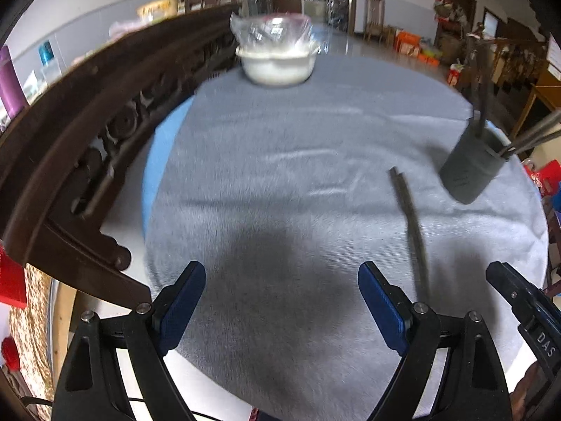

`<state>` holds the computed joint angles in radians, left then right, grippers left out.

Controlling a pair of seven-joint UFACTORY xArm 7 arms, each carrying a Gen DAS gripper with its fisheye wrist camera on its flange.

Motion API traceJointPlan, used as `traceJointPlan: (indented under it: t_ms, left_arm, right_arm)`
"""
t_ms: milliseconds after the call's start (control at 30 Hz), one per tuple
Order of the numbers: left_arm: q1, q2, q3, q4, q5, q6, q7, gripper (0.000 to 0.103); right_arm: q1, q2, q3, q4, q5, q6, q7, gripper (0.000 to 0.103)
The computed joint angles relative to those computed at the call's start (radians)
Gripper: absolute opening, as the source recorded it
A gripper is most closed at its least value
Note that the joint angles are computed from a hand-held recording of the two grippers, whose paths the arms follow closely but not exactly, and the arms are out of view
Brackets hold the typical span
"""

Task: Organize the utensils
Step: 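Lower the right gripper around the dark chopsticks on the cloth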

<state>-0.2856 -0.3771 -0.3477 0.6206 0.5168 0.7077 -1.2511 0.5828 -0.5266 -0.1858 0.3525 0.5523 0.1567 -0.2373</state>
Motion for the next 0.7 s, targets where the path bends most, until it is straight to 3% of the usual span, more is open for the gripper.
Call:
traceJointPlan:
  t_ms: [233,467,700]
  left_arm:
    - [0.018,0.074,0.045,0.003,-0.009,-0.053,0.016,0.089]
    - [0.034,0.107,0.068,0.022,0.001,-0.071,0.019,0.089]
    - [0.040,0.129,0.083,0.033,0.000,-0.090,0.029,0.089]
  right_arm:
    - [0.189,0.241,-0.132,0.170,0.188,-0.037,-0.189,0.031]
    - [0.163,0.405,-0.094,0.312,0.313,-0.010,-0.303,0.029]
    - [0.062,0.493,0.009,0.367,0.178,0.002,-0.194,0.028]
